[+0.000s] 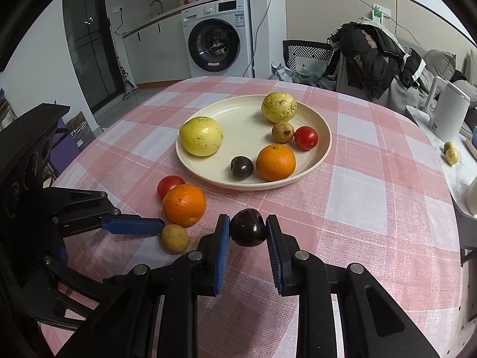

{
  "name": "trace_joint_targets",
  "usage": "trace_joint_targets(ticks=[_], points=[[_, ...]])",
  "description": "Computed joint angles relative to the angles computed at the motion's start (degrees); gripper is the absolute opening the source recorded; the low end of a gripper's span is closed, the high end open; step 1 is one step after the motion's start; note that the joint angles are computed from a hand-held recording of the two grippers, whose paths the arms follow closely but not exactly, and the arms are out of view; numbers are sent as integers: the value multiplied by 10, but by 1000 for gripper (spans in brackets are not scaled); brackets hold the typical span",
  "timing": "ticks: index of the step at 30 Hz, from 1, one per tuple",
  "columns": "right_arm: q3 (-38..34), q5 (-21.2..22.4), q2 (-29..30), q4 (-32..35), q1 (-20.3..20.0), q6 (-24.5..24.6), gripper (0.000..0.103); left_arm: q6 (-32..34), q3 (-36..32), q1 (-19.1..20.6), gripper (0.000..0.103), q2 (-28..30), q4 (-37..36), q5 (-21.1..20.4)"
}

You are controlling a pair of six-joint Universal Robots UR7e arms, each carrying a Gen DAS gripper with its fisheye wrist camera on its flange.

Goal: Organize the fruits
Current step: 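Grasp the dark plum with the right tool while the left tool grasps the brown fruit, then carry the brown fruit and plum over the cream plate with both tools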

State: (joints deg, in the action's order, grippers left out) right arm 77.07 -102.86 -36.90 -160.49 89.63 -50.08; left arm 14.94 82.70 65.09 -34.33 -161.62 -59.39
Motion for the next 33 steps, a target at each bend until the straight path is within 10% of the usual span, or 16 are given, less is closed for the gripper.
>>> trace_joint_targets(ticks=[10, 33], points=[[-1, -2, 0, 0, 0, 2, 25, -21, -15, 9, 24, 2, 1, -13], [-1, 8, -1, -18, -2, 16, 25, -10, 43, 3, 24, -41, -102, -39]])
